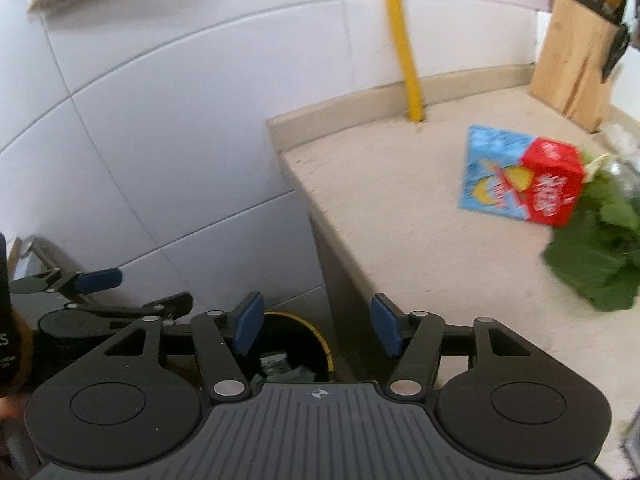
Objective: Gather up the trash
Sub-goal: 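Move both open tools back up to the counter toward the remaining items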
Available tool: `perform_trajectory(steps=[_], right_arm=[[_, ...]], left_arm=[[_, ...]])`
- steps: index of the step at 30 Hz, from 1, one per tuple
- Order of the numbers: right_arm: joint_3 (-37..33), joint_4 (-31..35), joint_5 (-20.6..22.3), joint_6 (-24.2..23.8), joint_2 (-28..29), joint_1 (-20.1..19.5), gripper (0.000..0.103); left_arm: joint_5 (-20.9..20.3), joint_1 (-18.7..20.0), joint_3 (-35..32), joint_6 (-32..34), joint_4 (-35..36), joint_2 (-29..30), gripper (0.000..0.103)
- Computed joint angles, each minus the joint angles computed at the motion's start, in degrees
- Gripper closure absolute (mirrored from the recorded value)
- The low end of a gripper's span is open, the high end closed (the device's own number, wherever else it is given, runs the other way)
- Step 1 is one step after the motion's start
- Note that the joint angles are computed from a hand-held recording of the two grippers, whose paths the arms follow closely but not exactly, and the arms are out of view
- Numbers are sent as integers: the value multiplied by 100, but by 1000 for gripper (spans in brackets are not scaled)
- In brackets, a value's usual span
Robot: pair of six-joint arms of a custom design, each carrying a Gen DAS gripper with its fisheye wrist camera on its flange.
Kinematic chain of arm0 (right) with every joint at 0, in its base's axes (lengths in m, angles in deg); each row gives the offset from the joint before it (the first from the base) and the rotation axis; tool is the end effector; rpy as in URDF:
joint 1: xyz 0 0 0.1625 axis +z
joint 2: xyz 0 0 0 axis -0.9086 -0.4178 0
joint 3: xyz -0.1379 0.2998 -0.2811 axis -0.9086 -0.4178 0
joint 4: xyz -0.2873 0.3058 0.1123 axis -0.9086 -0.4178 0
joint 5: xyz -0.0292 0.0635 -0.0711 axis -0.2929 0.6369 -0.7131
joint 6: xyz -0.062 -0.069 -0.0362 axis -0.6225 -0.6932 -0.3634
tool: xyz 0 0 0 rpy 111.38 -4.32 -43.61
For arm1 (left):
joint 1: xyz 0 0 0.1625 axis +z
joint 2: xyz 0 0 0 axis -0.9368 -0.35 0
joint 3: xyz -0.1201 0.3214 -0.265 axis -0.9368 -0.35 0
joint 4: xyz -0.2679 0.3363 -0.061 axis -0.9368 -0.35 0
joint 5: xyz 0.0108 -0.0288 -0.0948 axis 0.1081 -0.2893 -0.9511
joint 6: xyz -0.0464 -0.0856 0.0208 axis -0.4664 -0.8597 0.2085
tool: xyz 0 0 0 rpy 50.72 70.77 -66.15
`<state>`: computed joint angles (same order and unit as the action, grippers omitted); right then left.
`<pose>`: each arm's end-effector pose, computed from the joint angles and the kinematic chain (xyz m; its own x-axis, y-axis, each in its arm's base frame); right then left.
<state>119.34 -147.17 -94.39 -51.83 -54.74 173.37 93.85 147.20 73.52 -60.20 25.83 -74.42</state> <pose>0.3260 -0.7567 -0.0460 -0.8441 -0.0132 0.5360 -0.3552 0.7627 -0.5406 0.0318 -0.7707 0.2413 -0.6588 0.1083 -0.7445 0.5729 0.7137 -0.4031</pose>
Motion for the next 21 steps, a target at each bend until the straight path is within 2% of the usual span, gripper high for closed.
perform_trajectory(steps=[5, 14, 17, 21], right_arm=[[521, -551, -231, -132, -352, -57, 26], [1145, -1186, -686, -144, -870, -279, 20], [1273, -1303, -773, -182, -982, -343, 20], [1387, -1546, -881, -393, -1061, -389, 19]], left_arm=[[-87, -19, -76, 248, 97, 105, 15], [-43, 1, -251, 292, 350, 253, 14], [-125, -12, -214, 499, 286, 278, 14], [-37, -31, -2, 743, 71, 183, 14]])
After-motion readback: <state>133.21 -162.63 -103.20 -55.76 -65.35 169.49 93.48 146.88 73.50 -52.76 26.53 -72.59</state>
